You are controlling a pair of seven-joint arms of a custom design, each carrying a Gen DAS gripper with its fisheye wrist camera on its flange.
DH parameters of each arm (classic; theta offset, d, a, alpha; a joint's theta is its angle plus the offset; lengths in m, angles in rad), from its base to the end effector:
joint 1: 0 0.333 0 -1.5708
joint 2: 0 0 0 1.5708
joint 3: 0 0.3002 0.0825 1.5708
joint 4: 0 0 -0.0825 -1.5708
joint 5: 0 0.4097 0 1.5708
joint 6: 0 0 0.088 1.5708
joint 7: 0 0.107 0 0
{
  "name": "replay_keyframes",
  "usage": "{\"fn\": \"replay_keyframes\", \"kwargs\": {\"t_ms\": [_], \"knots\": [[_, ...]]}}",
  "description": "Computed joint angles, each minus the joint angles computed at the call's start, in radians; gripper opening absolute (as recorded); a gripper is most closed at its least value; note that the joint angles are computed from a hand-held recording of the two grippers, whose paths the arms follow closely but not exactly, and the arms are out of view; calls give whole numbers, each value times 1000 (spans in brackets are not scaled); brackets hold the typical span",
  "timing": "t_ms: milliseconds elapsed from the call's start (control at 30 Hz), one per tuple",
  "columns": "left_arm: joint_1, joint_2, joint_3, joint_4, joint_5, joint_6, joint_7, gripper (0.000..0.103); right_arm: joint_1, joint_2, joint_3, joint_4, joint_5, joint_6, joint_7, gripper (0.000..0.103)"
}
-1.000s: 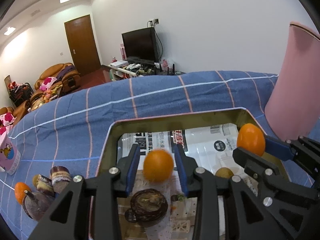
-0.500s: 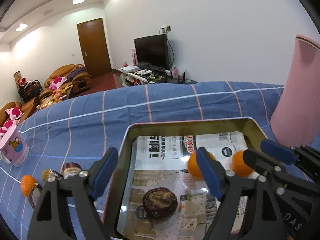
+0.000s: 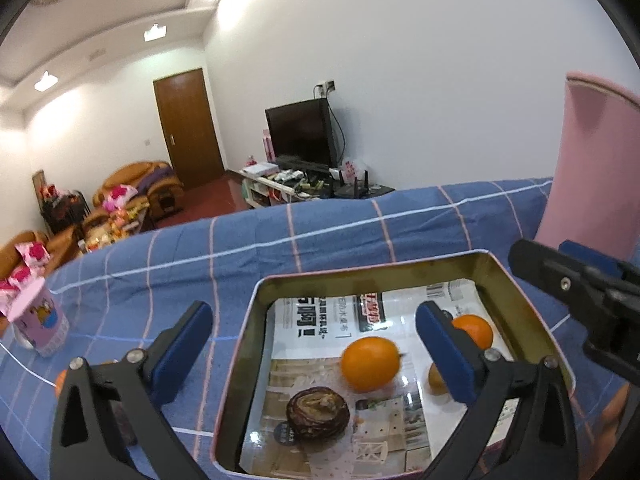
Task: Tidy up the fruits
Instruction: 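Carry both oranges over the tin tray and open both tools to release them, then move both tools back toward the remaining fruit pile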
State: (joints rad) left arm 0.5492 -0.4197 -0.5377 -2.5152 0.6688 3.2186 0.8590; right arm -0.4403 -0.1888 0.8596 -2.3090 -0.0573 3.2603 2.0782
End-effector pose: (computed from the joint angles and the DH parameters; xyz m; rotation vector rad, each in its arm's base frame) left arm 0.4866 -0.0678 0.4803 -1.5010 1.5854 -0.7616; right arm 0.5045 0.2514 0.4964 -1.5302 1.4569 -0.5718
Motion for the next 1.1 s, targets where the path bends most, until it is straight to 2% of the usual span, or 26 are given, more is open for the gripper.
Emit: {"fn": "replay_keyframes", "kwargs": {"t_ms": [33,233,333,433,533,633,767,900,967,1100], "knots": [[4,-2,-5,0,1,-1,0,103,-8,-2,8,0,-1,-3,2,78],[11,-12,-10,-3,-4,-5,-7,103,-187,-69,166,2,-70,-26,87,78],[43,-32,-36,-10,-3,7,-23,103,-308,-179,272,-18,-56,14,128,78],[70,-52,-60,-22,-14,23,-24,103,-376,-285,331,-34,5,27,134,78],[75,-67,-65,-34,-33,21,-11,103,-367,-247,329,-22,19,6,102,78],[50,-70,-38,-46,-47,21,10,103,-353,-219,320,-20,19,-8,86,78],[25,-81,-8,-67,-65,29,37,103,-369,-263,336,-33,25,2,91,78],[26,-112,-3,-100,-96,49,62,103,-370,-327,345,-52,49,13,101,78],[11,-119,14,-114,-114,54,82,103,-362,-344,344,-59,64,7,109,78],[-55,-121,85,-138,-144,53,135,103,-330,-357,328,-66,73,-20,129,78]]}}
